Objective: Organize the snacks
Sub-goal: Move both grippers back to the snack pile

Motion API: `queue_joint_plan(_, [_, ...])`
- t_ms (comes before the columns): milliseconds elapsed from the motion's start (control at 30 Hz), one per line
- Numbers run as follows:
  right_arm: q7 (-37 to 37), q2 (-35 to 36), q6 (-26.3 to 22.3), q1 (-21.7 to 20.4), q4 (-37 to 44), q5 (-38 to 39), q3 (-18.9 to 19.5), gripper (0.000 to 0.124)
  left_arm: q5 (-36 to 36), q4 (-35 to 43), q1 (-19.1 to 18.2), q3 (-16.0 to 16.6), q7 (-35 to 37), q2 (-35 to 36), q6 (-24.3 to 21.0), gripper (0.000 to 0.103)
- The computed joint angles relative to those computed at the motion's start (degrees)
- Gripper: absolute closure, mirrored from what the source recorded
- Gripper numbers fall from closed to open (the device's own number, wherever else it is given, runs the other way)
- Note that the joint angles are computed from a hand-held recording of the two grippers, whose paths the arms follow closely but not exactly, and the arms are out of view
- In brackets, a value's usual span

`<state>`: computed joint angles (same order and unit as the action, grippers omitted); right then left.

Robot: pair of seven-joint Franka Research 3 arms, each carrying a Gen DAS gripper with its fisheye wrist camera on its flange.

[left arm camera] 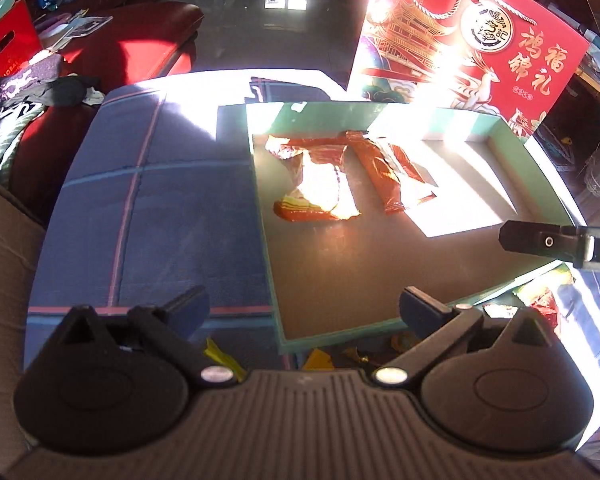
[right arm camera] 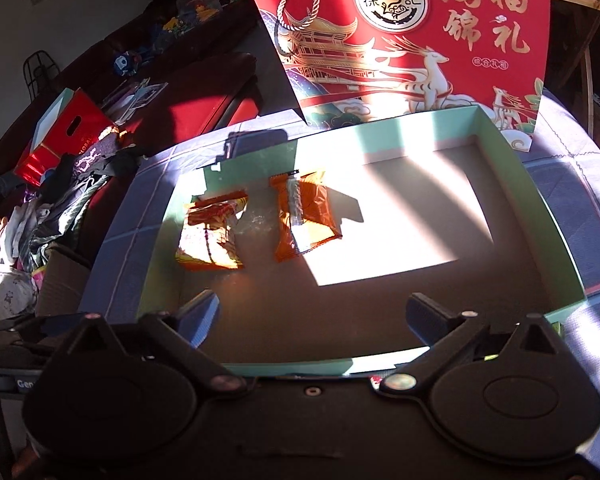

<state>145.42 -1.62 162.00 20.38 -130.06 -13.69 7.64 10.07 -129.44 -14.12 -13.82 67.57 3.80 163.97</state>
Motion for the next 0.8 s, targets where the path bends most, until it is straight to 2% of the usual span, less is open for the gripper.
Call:
queue_joint_plan(367, [3.39, -11.21, 0.69, -0.30, -11.85, 5.59, 4.87, 0.022, -4.36, -9.65, -4.66, -2.09, 2.90, -6.05, -1.11, 0.000])
queue_joint_plan(567, [4.33, -14.53, 0.28, -1.12, -15.87, 8.45, 7.64, 0.022, -3.54, -10.72, -5.96, -2.14, 1.71, -6.05, -3.47, 0.000])
queue_joint_plan(700, [6.15, -16.82, 0.35, -1.11, -18.38, 10.67, 8.48, 0.024, -3.36, -11.48, -6.20, -2.05, 1.11, -6.13, -2.87, 0.000])
queue_joint_plan(800, [5.46, -17.40, 0.29, 0.19, -19.40, 13.39, 8.33, 0.029, -4.13, -11.42, -6.44, -2.04, 1.59, -5.77, -2.83, 0.003])
